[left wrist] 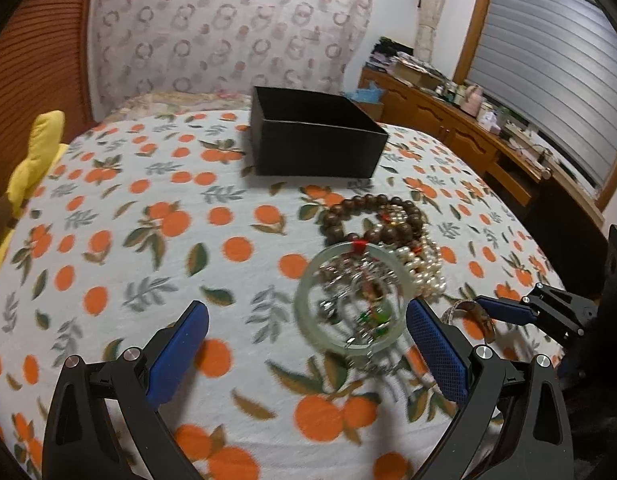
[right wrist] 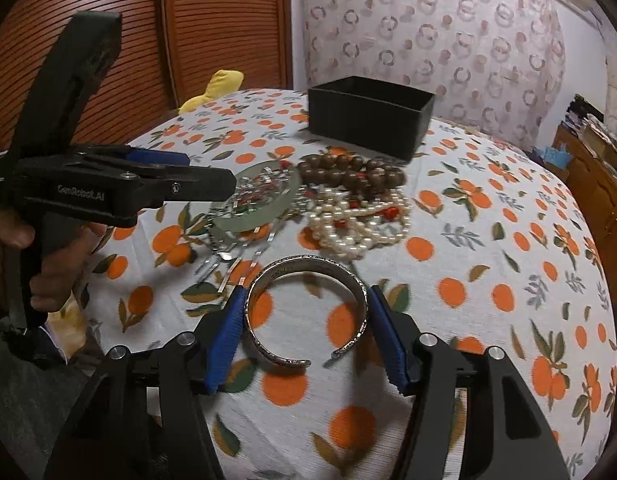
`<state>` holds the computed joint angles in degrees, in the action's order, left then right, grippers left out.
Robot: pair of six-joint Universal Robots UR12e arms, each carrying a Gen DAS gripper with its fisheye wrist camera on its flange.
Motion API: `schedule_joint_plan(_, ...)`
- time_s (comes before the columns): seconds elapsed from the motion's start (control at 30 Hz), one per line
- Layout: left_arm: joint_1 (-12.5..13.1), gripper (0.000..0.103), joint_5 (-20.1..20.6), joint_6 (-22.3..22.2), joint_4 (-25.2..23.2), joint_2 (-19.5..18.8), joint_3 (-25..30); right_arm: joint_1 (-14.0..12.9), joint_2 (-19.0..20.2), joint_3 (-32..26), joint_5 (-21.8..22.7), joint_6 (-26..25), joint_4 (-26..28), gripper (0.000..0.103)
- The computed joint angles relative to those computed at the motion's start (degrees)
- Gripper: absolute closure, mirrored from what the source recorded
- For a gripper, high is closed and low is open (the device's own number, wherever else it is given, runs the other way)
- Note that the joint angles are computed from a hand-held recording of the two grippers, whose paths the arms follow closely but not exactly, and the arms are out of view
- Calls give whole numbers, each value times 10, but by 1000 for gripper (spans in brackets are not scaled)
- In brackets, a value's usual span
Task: Organize jewelry
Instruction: 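Lower the left tool onto the jade bangle while the right tool grasps the silver cuff, then carry the jade bangle and silver cuff into the black box and release both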
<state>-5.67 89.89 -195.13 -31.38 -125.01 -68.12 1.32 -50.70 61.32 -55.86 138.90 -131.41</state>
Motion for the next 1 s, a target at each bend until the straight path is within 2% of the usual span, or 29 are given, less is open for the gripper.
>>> schedule_joint_plan(0.2, 1, 8, -38, 14, -31, -17, 35, -8, 3, -5, -8, 21, -21, 40)
schedule_joint_plan(0.3, -2, 8, -42, 25, -46, -24, 51, -11, 7, -10, -15, 33, -30, 40)
schedule_joint_plan(0.33, -3, 10, -39, 28, -52, -27, 55, -12, 8, -12, -16, 37, -32, 40)
schedule_joint_plan(0.4, -3, 19, -42, 31, -68, -31, 65, -13, 10, -14, -19, 42, -35, 40)
schedule_joint_plan(0.63, -5, 24, -42, 42, -99, -41, 81, -15, 14, -21, -22, 49, -41, 40)
schedule_joint_plan(0.73, -7, 34, -30, 45, -101, -42, 83, -15, 16, -24, -20, 51, -41, 40)
schedule_joint_plan(1.0, -4, 34, -25, 43, -67, -35, 70, -14, 21, -37, -18, 54, -46, 40)
